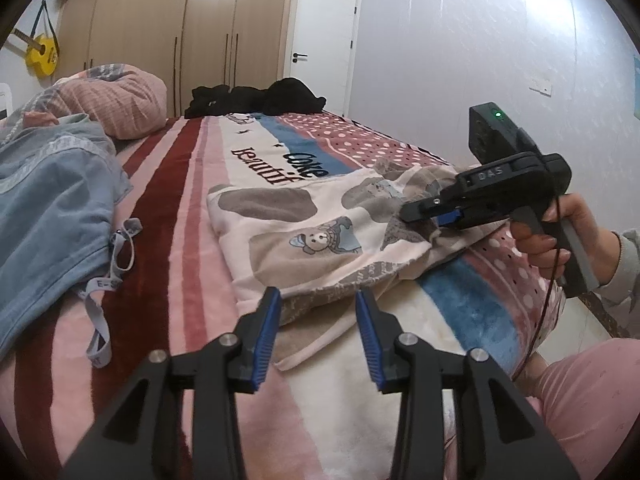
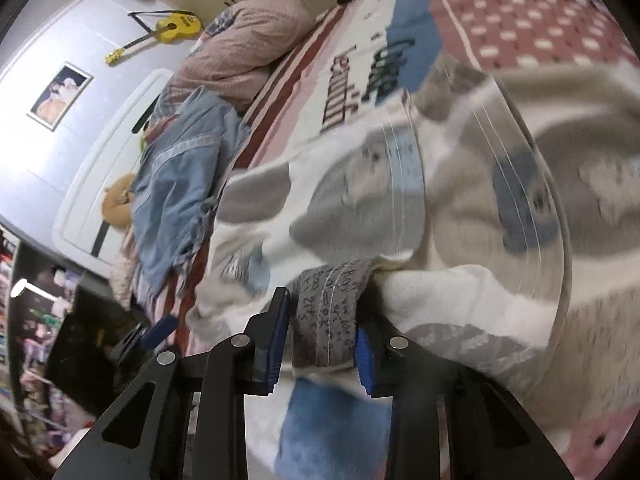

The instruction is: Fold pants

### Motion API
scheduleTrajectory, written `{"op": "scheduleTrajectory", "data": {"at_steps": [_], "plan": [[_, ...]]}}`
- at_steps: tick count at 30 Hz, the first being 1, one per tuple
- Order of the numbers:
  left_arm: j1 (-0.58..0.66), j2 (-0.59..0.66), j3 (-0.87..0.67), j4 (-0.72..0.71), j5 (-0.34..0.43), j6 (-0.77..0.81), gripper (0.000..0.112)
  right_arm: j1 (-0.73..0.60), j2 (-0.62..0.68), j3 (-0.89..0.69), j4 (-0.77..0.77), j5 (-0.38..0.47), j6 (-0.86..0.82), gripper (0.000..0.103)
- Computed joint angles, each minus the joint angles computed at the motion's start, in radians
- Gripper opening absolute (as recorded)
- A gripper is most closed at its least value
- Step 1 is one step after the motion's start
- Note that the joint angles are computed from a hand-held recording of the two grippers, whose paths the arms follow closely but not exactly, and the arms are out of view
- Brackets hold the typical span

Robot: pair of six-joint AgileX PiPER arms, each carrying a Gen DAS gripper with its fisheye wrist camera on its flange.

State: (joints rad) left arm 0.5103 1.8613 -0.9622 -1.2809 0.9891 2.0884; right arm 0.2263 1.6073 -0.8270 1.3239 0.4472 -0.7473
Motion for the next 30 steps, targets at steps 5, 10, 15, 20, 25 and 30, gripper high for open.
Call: {"op": "scheduleTrajectory", "data": {"at_steps": [5, 10, 15, 20, 25, 30], "plan": [[0.011, 0.008, -0.002, -0.006, -0.008, -0.01, 0.038, 0.054, -0.032, -0.004, -0.16, -0.119, 0.148, 0.003], [0.011, 0.019, -0.012, -0.005, 0.003, -0.028, 0.038, 0.012, -0.154, 0.093, -0.307, -0.171, 0.325, 0.002], [-0.008, 0.012, -0.007, -0.012, 0.014, -0.036, 0.038, -0.125, -0.195, 0.176, -0.087, -0.034, 0.084, 0.002], [-0.03, -0.006, 0.002, -0.023, 0.01, -0.048, 0.043, -0.151, -0.193, 0.216, 0.059, 0.048, -0.099, 0.007], [-0.055, -0.009, 0.004, -0.026, -0.019, -0.063, 0.045, -0.172, -0.209, 0.194, 0.068, 0.041, -0.106, 0.029], [-0.089, -0.008, 0.005, -0.046, -0.029, -0.076, 0.045, -0.188, -0.123, 0.073, -0.04, 0.031, -0.031, 0.031]]}}
